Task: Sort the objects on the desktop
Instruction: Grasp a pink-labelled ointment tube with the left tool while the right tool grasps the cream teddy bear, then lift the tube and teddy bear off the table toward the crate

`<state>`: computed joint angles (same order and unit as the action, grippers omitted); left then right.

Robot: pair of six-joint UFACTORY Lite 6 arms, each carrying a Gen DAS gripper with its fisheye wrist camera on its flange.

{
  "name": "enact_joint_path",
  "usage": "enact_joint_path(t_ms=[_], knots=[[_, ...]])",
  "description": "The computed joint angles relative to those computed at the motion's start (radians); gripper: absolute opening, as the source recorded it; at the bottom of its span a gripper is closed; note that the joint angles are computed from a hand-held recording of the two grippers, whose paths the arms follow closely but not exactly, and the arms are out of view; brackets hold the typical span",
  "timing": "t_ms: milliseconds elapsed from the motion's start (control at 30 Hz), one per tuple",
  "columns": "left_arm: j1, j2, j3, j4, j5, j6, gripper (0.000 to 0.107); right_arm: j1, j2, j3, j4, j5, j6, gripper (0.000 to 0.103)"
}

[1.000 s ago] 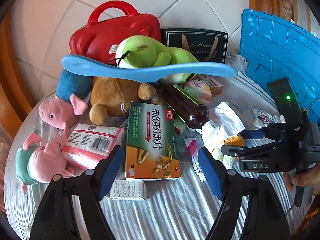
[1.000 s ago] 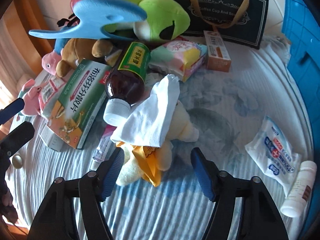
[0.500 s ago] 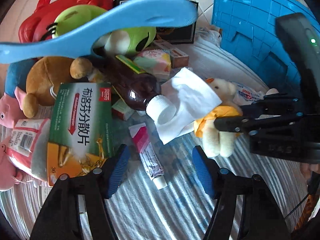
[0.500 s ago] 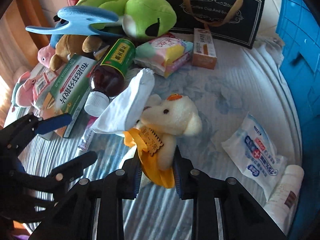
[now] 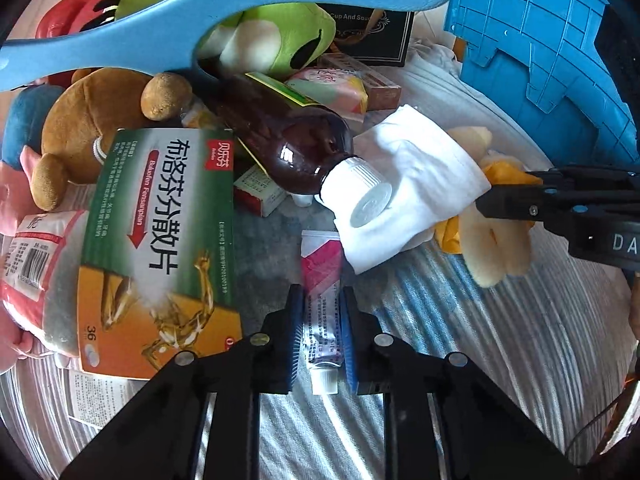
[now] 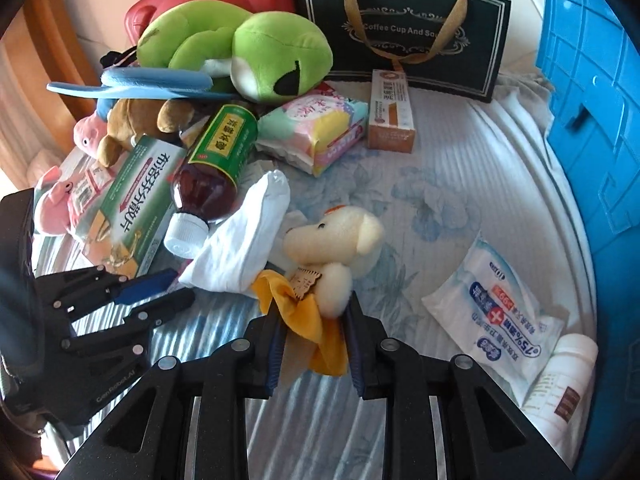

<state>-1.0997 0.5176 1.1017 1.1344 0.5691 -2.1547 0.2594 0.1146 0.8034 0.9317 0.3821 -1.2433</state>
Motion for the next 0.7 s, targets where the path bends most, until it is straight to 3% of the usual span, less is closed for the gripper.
enact_joint_path(t_ms=[200,367,500,533,567,633,700], knots=[[-0.067,-0.102,-0.051,-0.030,0.086,0.004,0.017,-0.014,-0.115,-0.037,-0.022,0.024,0.015,0.019],[-0.129,-0.163,-0.067,-0.048,0.179,-0.010,0.017,-0.021,-0.212,-0.076,-0.066,0.064,0.039,0.003],[-0.143,-0.168,-0.063,-0.069,0.190,0.002,0.017,-0.014,-0.205,-0.113,-0.083,0.019,0.062,0.007],[-0.143,-0.159,-0.050,-0.068,0.198,0.014,0.017,-0.028,-0.199,-0.129,-0.029,-0.009,0.021,0.025],[-0.147,-0.149,-0.039,-0.068,0.208,0.023,0.017,-0.042,-0.188,-0.136,-0.003,-0.031,0.012,0.064],[-0.152,-0.155,-0.049,-0.069,0.208,0.018,0.017,-0.089,-0.163,-0.143,0.129,-0.029,-0.105,0.099],[-0.149,-0.154,-0.056,-0.065,0.198,0.003,0.017,-0.101,-0.101,-0.107,0.154,-0.023,-0.140,0.096]])
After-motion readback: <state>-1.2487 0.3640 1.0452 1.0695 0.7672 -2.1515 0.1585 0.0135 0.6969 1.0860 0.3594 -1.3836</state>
